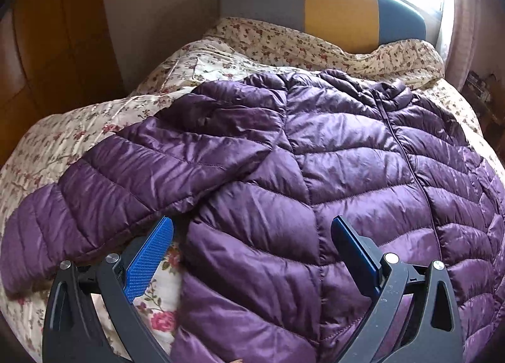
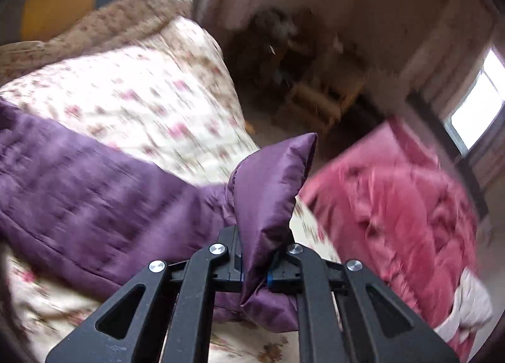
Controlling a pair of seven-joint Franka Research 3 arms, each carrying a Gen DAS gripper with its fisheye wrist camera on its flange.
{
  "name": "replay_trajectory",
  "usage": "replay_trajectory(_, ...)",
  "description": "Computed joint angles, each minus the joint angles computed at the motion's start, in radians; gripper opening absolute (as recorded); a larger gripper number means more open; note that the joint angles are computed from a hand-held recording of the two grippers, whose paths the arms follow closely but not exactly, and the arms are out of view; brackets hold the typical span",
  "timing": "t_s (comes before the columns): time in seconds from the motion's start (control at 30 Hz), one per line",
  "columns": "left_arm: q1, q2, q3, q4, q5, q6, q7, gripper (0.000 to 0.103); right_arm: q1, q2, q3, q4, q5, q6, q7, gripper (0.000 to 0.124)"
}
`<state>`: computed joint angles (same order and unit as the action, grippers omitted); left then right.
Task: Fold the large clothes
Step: 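Fold the held sleeve across the jacket body with the right tool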
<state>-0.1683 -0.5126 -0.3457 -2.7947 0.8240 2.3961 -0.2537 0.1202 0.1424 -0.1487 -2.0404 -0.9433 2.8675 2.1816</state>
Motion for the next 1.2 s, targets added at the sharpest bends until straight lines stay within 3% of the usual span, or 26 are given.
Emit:
replay_trajectory(0.37,0.044,-0.055,0.029,-0.054,0.017,0.085,0.008,0.099,0.171,0.012,0.103,0.063,-0.043,0.060,0.008,0.006)
replay_trajectory(0.67,0.118,-0.037,0.028,-0.050,0.073,0.176,0.003,0.099,0.330,0.088,0.158,0.105,0.126,0.097,-0.161,0.006)
replay_trajectory(0.83,0.149,-0.036,0.030,-0.069,0.092,0.231,-0.019,0.099,0.353,0.126,0.236,0.107,0.315,0.122,-0.362,0.006)
replay_trajectory(1.0,0.178,-0.056,0.025,-0.105,0.103,0.288,-0.053,0.098,0.272,0.170,0.432,0.110,0.625,0.089,-0.682,0.006)
replay_trajectory(1.13,0.207,-0.080,0.013,-0.133,0.114,0.336,-0.090,0.095,0.221,0.198,0.545,0.112,0.809,0.033,-0.886,0.006)
replay_trajectory(1.2,0.219,-0.089,0.003,-0.139,0.116,0.351,-0.102,0.093,0.236,0.199,0.542,0.104,0.839,0.021,-0.933,0.007)
